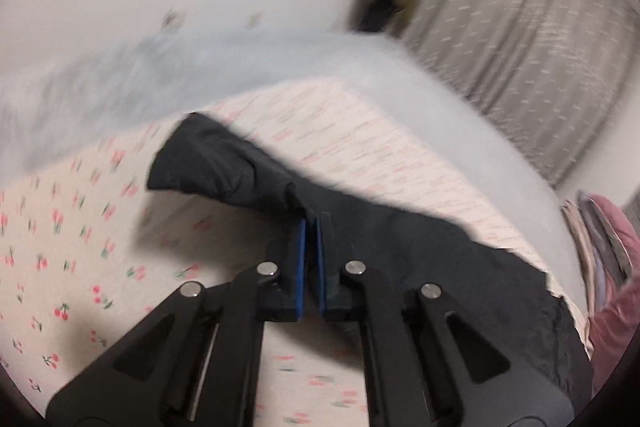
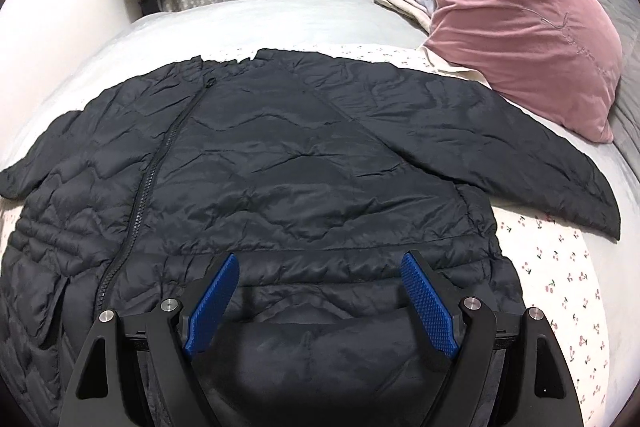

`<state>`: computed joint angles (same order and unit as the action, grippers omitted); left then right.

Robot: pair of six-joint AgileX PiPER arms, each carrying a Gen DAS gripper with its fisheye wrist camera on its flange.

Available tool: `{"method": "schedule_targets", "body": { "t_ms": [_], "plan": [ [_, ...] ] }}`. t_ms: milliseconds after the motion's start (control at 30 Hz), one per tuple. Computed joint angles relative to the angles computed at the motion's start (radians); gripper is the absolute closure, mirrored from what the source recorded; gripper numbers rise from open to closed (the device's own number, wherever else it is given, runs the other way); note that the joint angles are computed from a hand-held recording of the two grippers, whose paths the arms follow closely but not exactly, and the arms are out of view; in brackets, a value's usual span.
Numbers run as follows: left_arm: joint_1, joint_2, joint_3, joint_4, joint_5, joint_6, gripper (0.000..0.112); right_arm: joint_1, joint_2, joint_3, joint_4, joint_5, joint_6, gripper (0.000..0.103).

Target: Fold large clothes

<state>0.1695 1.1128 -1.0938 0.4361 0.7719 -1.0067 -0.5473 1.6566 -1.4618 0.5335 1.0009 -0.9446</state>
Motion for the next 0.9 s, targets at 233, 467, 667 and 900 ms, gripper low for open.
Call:
{"method": "schedule_targets", "body": {
  "t_ms": [233,467,667,900],
  "plan": [
    [-0.367,0.113,-0.299,0.123,0.111,-0.009,0.109,-0.025,0.011,-0.032,0.034,0.026,0.010,0.019],
    [-0.642,0.341,-0.518,0.124,0.155,0.007,0.109,-0.053,0.033,-0.071,0.057,0.071,0.026,0.019],
    [-0.764,0.523,-0.627,-0.028,0.148,0.152,0.109,-0.056,0.044,-0.079,0.059,0.085,0.028,0.019],
    [-0.867,0.718,-0.710,-0.164,0.332,0.391,0.066,-0.070,0.063,-0.105,0.078,0.129,0.033,0.019]
  ]
}}
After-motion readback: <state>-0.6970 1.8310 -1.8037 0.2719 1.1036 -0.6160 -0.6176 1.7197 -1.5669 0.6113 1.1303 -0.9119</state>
